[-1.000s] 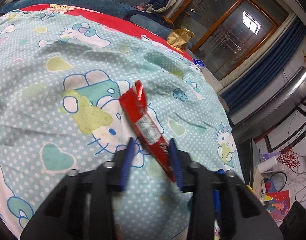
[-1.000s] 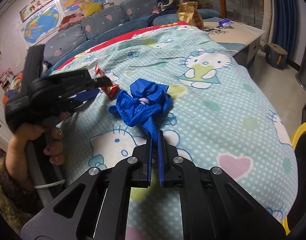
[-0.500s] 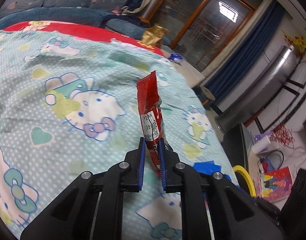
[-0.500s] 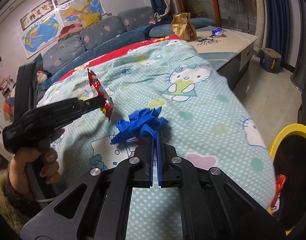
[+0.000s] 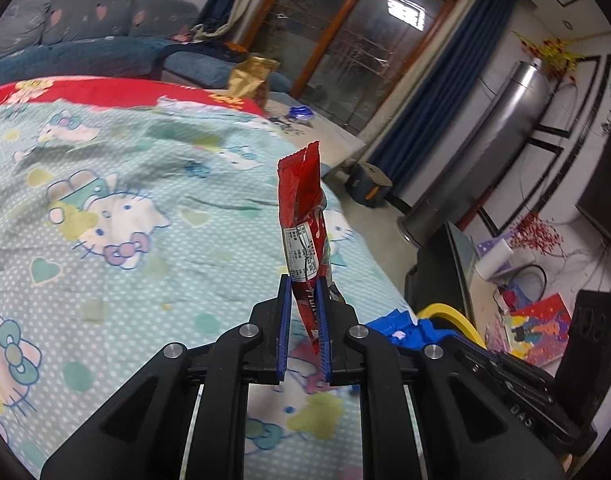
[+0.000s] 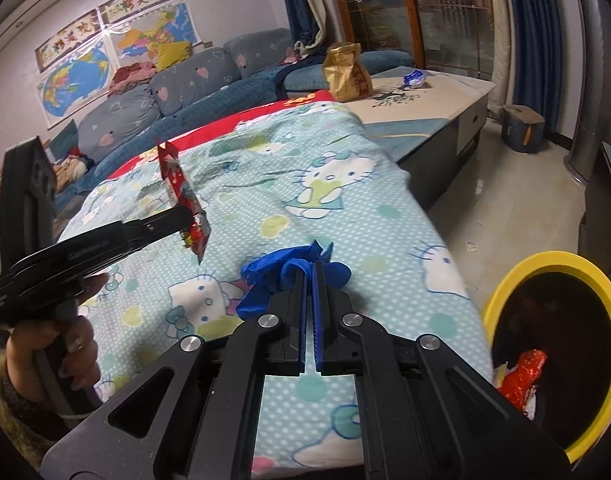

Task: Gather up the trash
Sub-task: 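Carry the red wrapper and blue bag with both tools over the bin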

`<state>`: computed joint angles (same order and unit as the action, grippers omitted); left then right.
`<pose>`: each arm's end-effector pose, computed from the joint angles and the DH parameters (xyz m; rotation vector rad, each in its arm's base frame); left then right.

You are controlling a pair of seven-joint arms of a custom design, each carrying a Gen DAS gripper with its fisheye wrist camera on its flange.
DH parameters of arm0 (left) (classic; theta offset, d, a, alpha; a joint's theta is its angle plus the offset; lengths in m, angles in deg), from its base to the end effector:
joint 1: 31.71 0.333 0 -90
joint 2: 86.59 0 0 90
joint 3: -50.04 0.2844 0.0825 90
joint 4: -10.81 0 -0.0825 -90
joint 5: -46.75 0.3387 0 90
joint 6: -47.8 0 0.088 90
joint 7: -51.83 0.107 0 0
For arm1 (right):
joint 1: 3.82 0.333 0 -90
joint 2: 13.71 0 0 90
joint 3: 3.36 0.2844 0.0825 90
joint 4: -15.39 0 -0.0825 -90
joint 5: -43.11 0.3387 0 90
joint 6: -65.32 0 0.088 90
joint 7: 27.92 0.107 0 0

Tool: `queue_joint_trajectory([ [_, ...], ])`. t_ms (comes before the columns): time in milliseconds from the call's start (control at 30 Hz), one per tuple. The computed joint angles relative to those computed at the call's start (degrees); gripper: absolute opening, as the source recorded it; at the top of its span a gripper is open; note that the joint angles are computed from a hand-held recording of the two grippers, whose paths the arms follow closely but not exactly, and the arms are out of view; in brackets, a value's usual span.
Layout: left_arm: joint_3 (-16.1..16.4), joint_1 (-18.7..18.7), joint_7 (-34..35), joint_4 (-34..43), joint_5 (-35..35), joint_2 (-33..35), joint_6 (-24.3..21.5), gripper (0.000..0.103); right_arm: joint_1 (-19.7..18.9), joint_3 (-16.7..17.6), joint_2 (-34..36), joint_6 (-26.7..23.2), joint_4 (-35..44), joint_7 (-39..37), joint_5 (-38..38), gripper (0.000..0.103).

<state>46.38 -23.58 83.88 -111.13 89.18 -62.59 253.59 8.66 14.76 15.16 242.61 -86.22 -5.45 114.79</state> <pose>0.5637 -0.0380 0.3314 -2.0008 1.5264 -1.2574 0.5848 0.2264 0.3341 -1.8773 1.2780 -0.3133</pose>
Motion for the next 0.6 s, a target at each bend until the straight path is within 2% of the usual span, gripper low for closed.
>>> queue_joint_trajectory([
  [233, -0.32, -1.82, 1.89, -0.87, 0.76, -1.23, 0.73, 0.012, -2.21, 1.13, -1.88, 0.74, -0.84, -7.03, 7.88, 0.001],
  [367, -0.41, -2.58, 2.75, -1.5, 0.58, -1.79, 1.28, 0.012, -1.78, -0.06, -3.16, 0.5, -1.13, -11.7, 13.69, 0.001],
  [600, -0.65, -3.5, 3.77, -2.01, 0.69, -2.33, 1.71, 0.012, 0.4, -4.23, -4.83, -0.66, -1.56, -16.43, 20.61, 0.001],
])
